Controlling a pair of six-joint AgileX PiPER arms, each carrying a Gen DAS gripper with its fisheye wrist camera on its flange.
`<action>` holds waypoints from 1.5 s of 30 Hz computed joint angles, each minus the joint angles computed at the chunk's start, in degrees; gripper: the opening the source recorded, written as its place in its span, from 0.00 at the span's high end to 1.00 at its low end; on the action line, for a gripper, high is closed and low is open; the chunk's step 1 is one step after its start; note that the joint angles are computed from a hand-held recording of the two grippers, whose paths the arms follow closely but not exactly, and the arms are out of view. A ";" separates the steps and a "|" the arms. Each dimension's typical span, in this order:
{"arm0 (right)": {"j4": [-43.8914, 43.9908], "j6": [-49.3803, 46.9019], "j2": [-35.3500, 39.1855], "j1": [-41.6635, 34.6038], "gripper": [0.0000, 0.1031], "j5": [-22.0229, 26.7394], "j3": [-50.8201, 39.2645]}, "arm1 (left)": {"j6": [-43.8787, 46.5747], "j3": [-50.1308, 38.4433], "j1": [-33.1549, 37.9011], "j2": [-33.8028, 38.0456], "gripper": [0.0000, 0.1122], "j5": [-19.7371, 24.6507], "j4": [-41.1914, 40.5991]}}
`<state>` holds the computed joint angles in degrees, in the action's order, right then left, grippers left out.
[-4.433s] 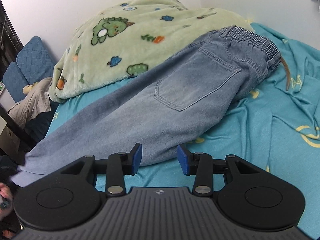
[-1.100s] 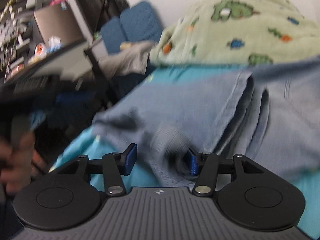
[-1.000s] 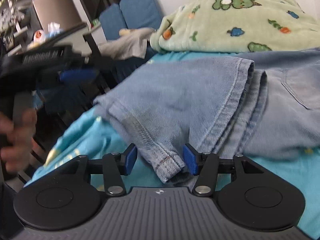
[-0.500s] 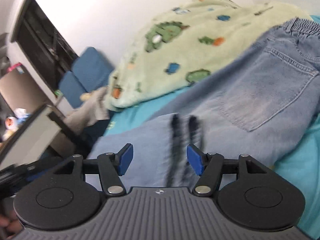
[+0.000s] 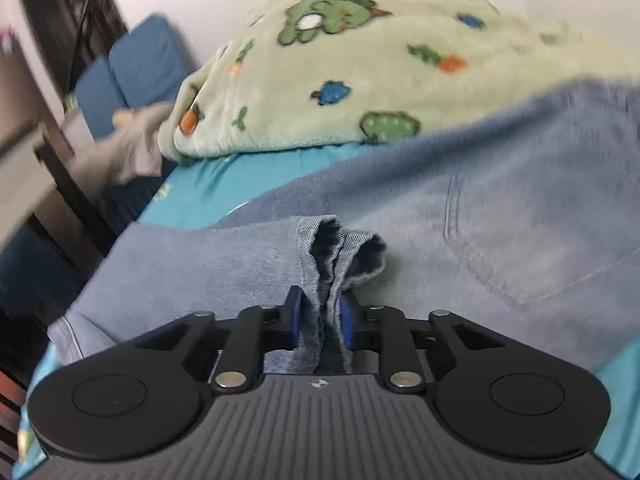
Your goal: Fold clothes
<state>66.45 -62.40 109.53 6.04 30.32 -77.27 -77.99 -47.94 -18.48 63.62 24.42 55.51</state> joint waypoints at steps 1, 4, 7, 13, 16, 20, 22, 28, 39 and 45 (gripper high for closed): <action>-1.41 0.10 -1.09 0.83 0.83 -0.95 -0.53 | -2.66 0.39 -1.08 -0.66 0.40 1.10 3.31; -2.16 2.80 -0.44 0.88 0.84 1.27 -6.44 | -7.28 0.97 -3.84 -1.17 0.39 3.76 10.34; -6.41 9.00 3.71 1.00 0.84 3.90 -16.63 | -2.64 0.86 -1.93 -0.08 0.39 -1.10 5.84; -24.02 27.20 18.35 1.94 0.84 10.65 -38.88 | -4.29 0.85 -0.66 4.66 0.39 -3.49 7.78; -23.59 27.63 22.37 1.61 0.83 10.93 -41.16 | -6.44 0.80 0.07 6.96 0.39 -4.29 9.90; -19.74 26.23 21.54 0.84 0.62 8.52 -36.53 | -8.04 0.76 0.29 8.72 0.39 -5.14 11.50; -18.83 25.22 19.49 0.10 0.48 6.47 -33.73 | -9.12 1.54 0.20 8.57 0.39 -5.66 13.01; -4.48 10.54 10.11 -9.59 0.40 3.49 -20.68 | -16.07 2.77 -1.45 7.40 0.39 -5.58 17.87; 7.23 -0.63 7.96 -29.30 0.38 6.45 -7.31 | -16.47 0.77 -2.76 11.55 0.39 -3.89 14.53; 13.62 4.33 16.60 -32.71 0.28 13.41 -13.79 | -13.69 -3.40 -3.89 14.43 0.39 -0.37 11.35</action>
